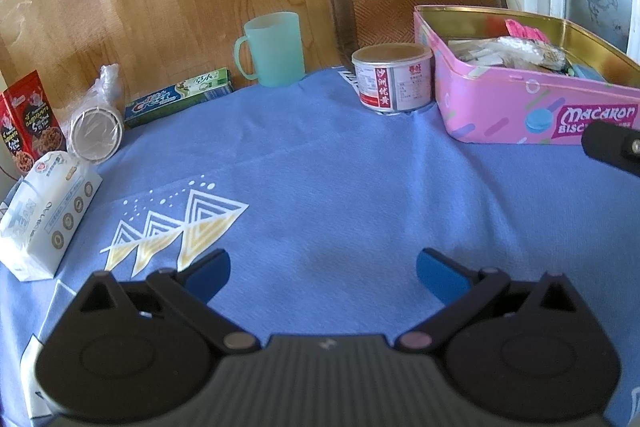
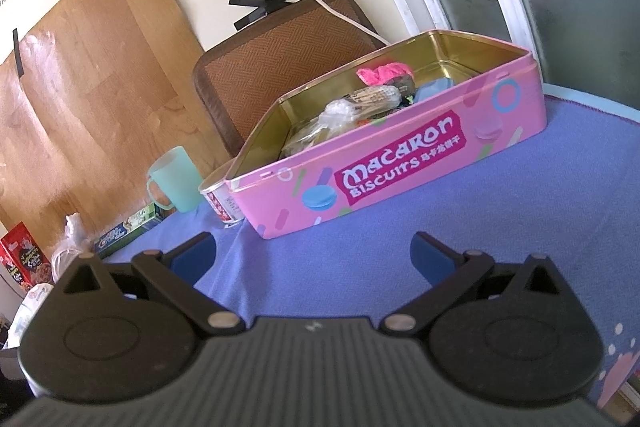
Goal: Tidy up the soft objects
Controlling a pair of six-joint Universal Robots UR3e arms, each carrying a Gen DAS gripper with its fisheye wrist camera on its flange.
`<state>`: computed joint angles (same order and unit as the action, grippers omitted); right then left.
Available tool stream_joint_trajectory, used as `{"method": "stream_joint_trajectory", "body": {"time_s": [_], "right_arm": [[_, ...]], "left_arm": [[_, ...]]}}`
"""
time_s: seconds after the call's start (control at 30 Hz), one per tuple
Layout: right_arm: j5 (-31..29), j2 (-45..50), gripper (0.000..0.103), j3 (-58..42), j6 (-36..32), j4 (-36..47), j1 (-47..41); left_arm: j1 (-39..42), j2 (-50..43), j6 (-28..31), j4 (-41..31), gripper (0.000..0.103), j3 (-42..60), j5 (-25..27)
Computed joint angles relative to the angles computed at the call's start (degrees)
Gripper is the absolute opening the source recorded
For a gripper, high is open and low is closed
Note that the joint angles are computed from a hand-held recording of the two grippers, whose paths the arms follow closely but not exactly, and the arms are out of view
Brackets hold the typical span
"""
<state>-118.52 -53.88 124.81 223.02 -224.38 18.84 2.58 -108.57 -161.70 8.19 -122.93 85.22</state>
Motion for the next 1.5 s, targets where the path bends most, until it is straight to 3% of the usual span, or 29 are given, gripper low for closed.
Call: {"method": "stream_joint_trajectory", "body": {"time_s": [1.5], "right_arm": [[-2.07, 0.18, 0.103, -4.26, -1.85, 5.33, 2.90]], "left_arm": [[4.11, 1.63, -1.02, 0.65, 0.103, -2.05, -3.87]]}}
